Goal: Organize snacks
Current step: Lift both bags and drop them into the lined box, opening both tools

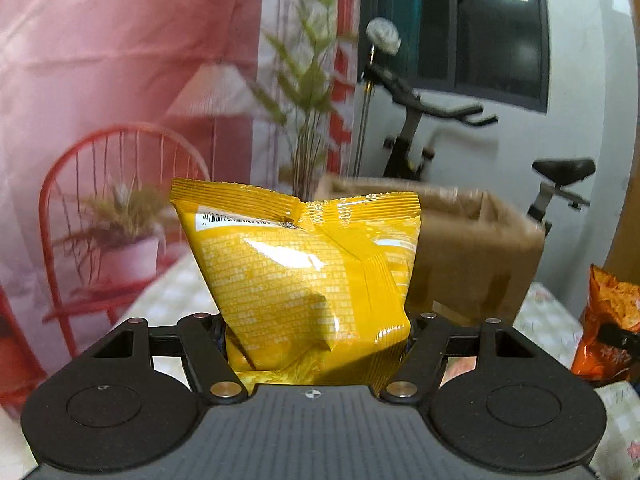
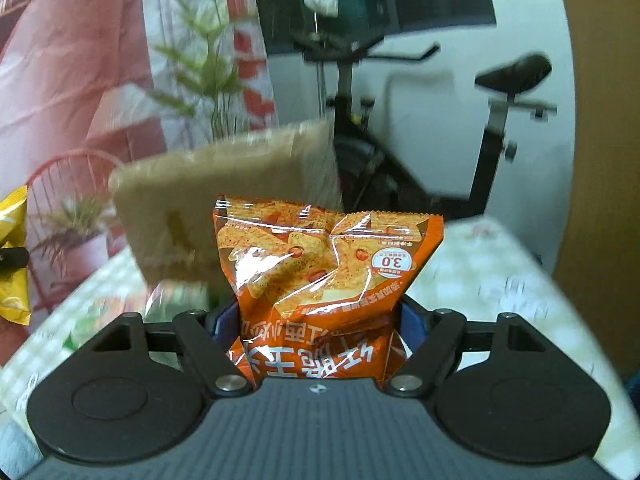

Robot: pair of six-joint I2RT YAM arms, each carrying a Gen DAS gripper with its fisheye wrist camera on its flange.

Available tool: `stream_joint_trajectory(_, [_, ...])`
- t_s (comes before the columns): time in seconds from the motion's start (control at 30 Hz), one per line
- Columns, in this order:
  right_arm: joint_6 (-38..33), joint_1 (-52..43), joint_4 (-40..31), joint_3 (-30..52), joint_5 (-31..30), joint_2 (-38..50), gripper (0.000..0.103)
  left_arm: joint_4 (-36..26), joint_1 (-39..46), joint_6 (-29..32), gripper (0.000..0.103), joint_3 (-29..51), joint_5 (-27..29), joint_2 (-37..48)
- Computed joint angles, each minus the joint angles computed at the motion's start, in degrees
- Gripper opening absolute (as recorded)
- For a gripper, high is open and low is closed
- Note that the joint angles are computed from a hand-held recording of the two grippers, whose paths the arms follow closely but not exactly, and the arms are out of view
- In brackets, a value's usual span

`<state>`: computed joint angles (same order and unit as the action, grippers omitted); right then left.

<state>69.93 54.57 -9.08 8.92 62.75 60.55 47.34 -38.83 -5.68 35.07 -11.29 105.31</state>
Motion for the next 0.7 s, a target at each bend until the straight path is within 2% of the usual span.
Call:
stream_joint_trajectory(0.07, [-8.5, -3.2, 0.5, -0.9, 0.3, -7.9, 0.078, -0.1, -0.3, 1.3, 0.072, 1.1, 0.1, -1.2])
stream_joint_trajectory(0.13, [-21.8, -9.6, 6.2, -2.1, -2.5, -15.9, 0.078, -1.4, -0.5, 2.5, 0.072, 3.5, 0.6, -1.5])
stream_joint_trajectory(0.2, [-32.0, -16.0, 12.7, -2.1, -6.9, -18.9, 0.078, -3.1, -0.6, 3.6, 0.072, 7.0, 1.2, -0.9])
stream_joint_trajectory(0.27, [-41.2, -23.2, 20.2, -1.2, -13.2, -18.2, 0.078, -4.6, -1.0, 4.6, 0.072, 10.6, 1.2, 0.1])
stream_joint_trajectory(0.33, [-48.1, -29.3, 27.7, 0.4, -18.9, -14.0, 0.078, -6.4, -1.5, 5.6, 0.072, 15.1, 0.7, 1.6])
stream_joint_trajectory(0.4, [-53.6, -34.6, 35.8, 3.5, -24.0, -6.4, 0.078, -10.1, -1.5, 5.3, 0.072, 21.3, 1.3, 3.9])
stream_joint_trajectory(0.5, [-58.1, -40.1, 45.1, 9.3, -30.6, 5.7, 0.078, -15.2, -1.6, 5.6, 0.072, 31.7, 1.8, 9.1])
stream_joint_trajectory(0.57, [-59.5, -42.7, 48.2, 13.7, -33.9, 12.8, 0.078, -19.9, -1.7, 5.6, 0.072, 39.5, 2.3, 13.3])
stream_joint_trajectory(0.7, [-59.7, -45.9, 49.6, 22.5, -40.3, 25.1, 0.079, -28.4, -1.7, 4.7, 0.073, 54.5, 2.9, 22.7])
